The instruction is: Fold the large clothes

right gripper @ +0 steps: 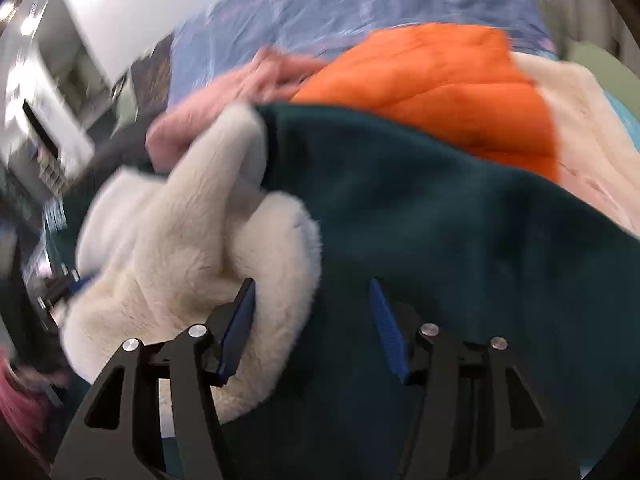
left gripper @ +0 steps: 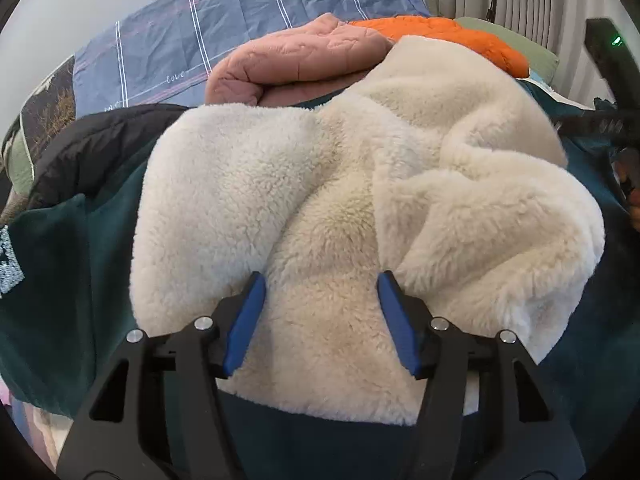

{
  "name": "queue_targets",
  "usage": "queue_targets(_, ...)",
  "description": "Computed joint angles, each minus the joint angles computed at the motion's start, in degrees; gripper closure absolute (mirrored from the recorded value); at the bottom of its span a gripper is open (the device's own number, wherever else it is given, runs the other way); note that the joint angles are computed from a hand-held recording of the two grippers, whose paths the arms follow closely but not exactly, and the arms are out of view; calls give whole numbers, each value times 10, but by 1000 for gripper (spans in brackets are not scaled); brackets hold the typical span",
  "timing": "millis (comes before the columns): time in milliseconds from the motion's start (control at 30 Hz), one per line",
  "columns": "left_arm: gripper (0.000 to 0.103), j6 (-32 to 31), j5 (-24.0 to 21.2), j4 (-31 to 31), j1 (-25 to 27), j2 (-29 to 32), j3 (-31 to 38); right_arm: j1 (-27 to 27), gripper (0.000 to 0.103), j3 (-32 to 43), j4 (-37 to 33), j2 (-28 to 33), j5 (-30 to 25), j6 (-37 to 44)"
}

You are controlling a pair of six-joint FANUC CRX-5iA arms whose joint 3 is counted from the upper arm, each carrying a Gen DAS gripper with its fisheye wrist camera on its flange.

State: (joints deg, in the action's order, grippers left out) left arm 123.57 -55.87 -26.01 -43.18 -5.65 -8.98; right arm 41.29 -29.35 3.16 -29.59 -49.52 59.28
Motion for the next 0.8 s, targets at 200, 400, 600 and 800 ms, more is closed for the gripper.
queue_targets(200,60,40,24,-14,-17,-20,14,140,57,-42,148,-96,40,-85)
queue_targets(400,58,38,21,-16,-17,13,20,173,78,-83,221,7,4,-173)
queue_targets(600,55,45,68,1,6,10,-24,207,77,-118,316,10,-6,-197)
queue_targets(800,56,100,52,-41,-27,-17,-17,259,73,-117,291,-89,25,-207)
